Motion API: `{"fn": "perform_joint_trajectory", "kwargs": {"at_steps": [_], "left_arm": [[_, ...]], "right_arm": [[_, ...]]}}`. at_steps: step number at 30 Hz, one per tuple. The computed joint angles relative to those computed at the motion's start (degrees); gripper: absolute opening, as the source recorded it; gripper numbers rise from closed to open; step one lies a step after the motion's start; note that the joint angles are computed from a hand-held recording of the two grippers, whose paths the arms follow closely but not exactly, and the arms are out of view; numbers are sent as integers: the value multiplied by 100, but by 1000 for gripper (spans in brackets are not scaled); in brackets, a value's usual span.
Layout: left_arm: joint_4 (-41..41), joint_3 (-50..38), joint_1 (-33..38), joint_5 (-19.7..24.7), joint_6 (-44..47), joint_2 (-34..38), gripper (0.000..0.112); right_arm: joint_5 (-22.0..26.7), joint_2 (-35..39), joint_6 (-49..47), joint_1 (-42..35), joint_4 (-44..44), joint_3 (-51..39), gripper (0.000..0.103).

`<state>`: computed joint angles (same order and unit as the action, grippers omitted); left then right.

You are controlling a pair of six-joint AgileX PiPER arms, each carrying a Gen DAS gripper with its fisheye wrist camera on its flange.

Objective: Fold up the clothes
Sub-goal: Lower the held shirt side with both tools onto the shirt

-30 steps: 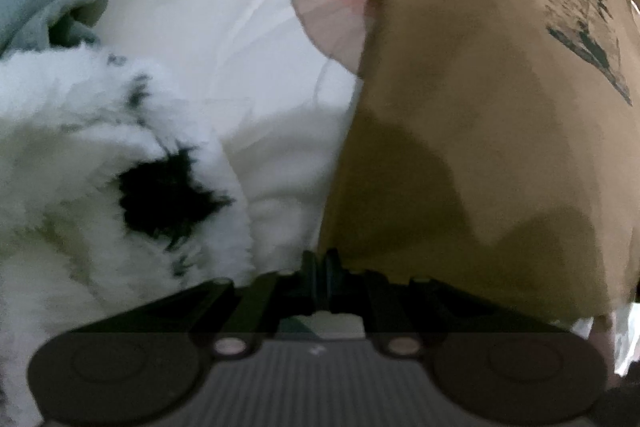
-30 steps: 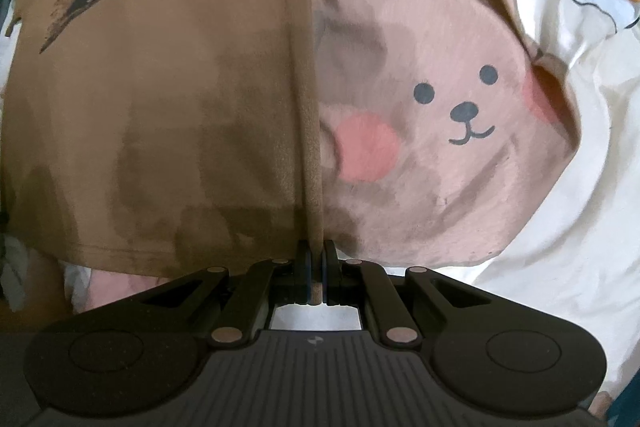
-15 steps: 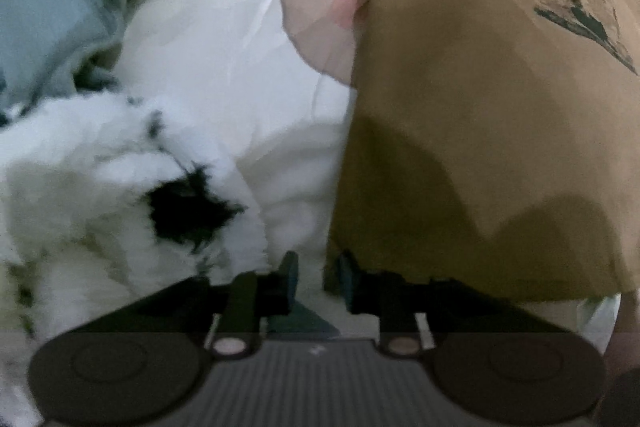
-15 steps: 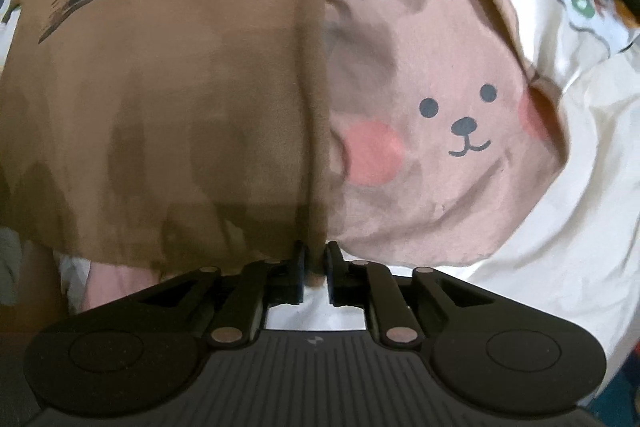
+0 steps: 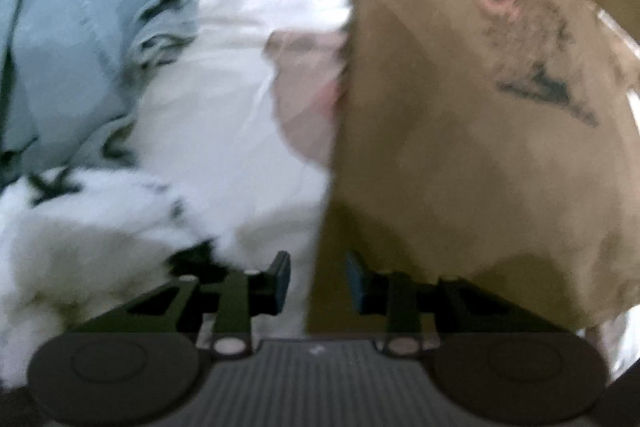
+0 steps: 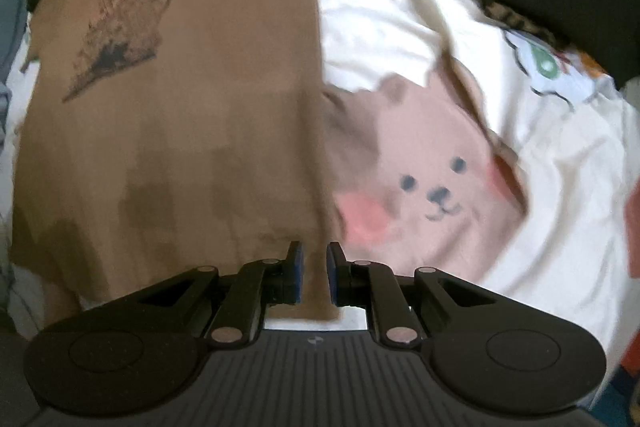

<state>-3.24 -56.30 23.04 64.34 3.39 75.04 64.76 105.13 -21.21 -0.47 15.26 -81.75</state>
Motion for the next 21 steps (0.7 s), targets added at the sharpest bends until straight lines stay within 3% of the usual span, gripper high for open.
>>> {"fn": "perform_joint_trajectory", "kwargs": {"at_steps": [4, 6, 13, 21], "left_arm": [[-91, 436, -361, -559, -194, 214, 22], [18, 617, -429, -699, -254, 337, 20], [234, 1032, -243, -713, -207, 512, 15], [489, -133, -545, 406, -459, 1620, 14]], "right_arm": [[-262, -22, -375, -36, 477, 370, 12], [-522, 115, -204, 323, 494, 465, 13], [-832, 150, -336, 297, 228, 1024, 13], [-389, 362, 742, 462, -365, 683, 12]]}}
